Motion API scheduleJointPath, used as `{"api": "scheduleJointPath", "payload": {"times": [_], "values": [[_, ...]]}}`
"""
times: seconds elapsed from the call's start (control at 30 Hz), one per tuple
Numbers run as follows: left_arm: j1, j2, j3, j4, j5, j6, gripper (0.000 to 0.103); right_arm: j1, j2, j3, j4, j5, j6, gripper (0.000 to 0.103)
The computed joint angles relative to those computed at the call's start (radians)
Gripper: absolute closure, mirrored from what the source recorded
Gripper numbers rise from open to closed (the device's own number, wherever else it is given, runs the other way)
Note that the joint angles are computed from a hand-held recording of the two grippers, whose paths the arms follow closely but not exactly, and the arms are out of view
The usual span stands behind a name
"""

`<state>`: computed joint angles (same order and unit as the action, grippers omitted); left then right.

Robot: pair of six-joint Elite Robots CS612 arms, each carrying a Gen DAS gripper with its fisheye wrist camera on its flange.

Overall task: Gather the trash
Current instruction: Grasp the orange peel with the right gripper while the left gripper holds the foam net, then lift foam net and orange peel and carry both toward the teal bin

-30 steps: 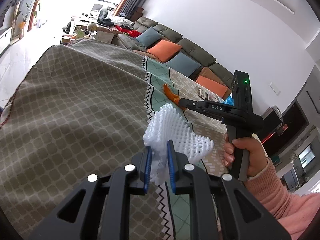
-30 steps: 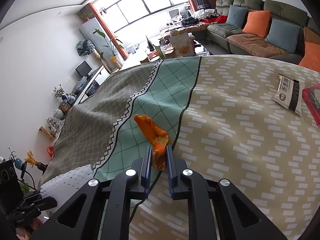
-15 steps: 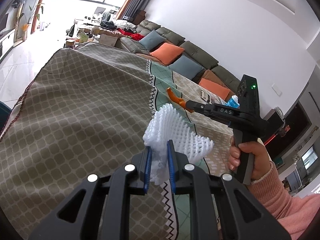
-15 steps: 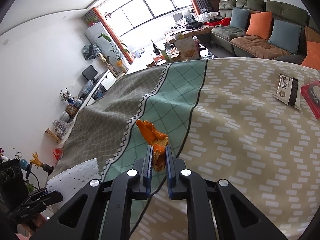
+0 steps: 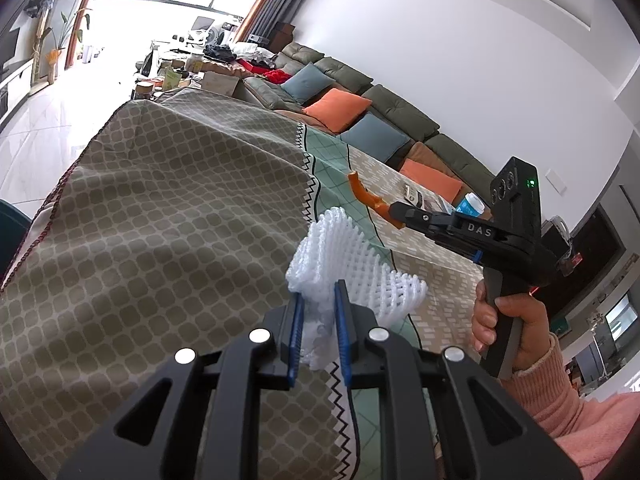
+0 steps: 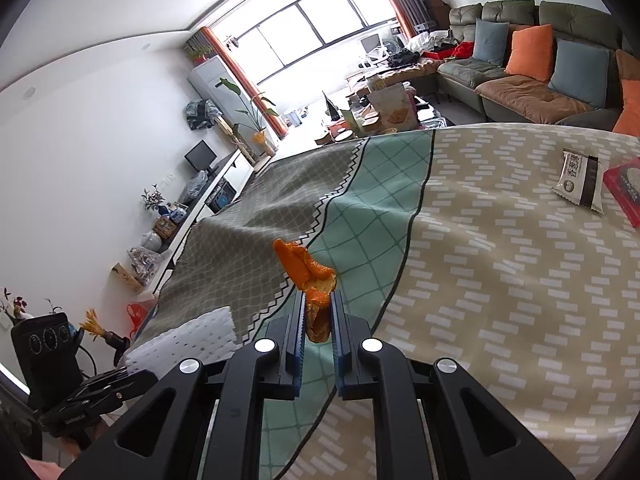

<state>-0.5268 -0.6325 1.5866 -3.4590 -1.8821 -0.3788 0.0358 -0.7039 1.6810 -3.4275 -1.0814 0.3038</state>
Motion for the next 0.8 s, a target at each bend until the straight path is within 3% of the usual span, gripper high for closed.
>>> {"api": "scheduleJointPath", "payload": {"times": [0.8], "values": [[-0.006, -0.011, 0.016, -0.015, 0.033, 0.001, 0.087, 0.001, 0.008, 0.019, -0.082, 0.074, 0.037, 0.091]]}}
